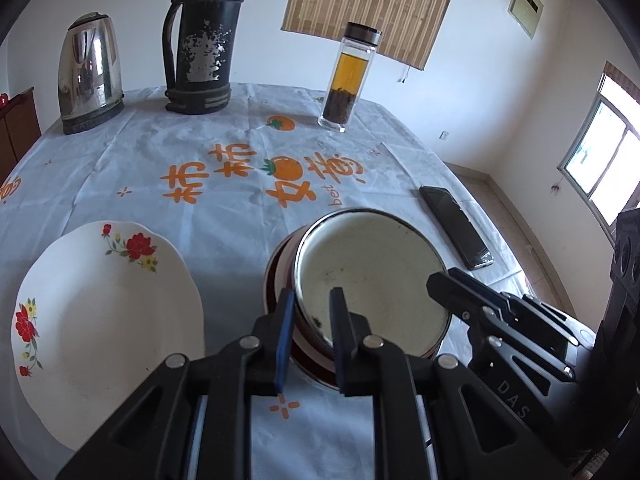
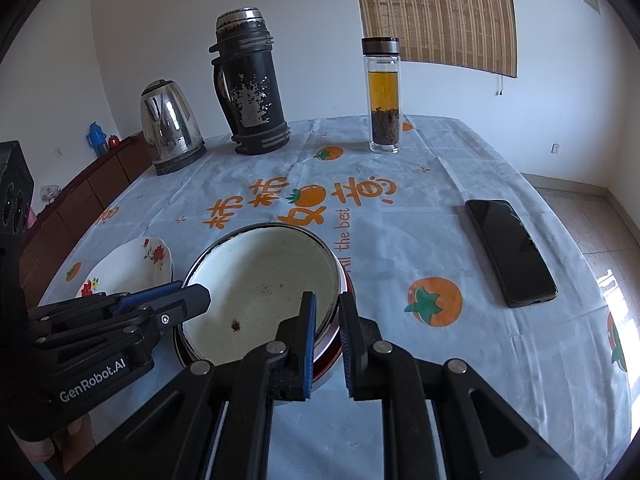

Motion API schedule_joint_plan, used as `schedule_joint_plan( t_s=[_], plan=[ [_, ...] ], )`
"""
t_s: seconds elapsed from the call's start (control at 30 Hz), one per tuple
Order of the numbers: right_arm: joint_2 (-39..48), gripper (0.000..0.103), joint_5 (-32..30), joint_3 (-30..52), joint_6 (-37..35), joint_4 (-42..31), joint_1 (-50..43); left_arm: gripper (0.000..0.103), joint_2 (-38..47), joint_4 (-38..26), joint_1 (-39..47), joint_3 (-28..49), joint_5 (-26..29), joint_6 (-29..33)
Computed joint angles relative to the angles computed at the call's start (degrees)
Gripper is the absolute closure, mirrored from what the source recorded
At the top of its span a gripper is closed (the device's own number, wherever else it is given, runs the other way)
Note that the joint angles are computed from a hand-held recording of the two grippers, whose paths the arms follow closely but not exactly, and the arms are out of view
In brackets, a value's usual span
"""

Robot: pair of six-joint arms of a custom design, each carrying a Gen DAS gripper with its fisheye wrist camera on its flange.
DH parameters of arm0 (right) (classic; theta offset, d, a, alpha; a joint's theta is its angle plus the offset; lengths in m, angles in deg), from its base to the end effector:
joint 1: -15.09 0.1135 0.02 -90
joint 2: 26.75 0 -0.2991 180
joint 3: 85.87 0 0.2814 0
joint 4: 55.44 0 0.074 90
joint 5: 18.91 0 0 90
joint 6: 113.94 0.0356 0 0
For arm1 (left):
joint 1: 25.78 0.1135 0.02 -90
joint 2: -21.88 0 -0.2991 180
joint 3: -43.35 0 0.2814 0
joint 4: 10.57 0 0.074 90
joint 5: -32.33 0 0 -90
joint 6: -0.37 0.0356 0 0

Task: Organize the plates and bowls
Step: 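Lower the enamel bowl into the pink bowl with both grippers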

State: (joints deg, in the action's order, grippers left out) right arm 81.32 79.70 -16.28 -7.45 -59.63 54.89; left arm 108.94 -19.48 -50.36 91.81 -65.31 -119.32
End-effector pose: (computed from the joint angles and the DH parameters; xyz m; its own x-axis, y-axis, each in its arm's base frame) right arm 0.3210 0.2605 0.1487 -0.6549 -0.1804 -0.7338 -0.3780 0.9191 0.1114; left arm 0.2733 -0.1198 0.1561 -0.7463 -0.1985 -0.6353 -0.0449 0.9674 -0.2494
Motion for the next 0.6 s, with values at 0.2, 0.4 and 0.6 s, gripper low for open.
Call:
schedule_joint_plan(
  t_s=[0.2, 0.4, 0.6],
  plan=[
    [0.10, 0.089, -0.27, 0.28, 0.11, -0.38, -0.08, 0.089, -0.23, 0.54, 0.36, -0.28, 0.72, -0.26],
    [0.15, 0.089, -0.17, 0.54, -0.15, -0.75, 0.02, 0.089, -0.21, 0.31, 0.39, -0.17, 0.78, -0.12],
    [0.33, 0.089, -0.70, 0.61, -0.03, -1.09, -0.56, 0.089, -0.41, 1.15, 0.05, -0.55, 0.93, 0.00]
  ],
)
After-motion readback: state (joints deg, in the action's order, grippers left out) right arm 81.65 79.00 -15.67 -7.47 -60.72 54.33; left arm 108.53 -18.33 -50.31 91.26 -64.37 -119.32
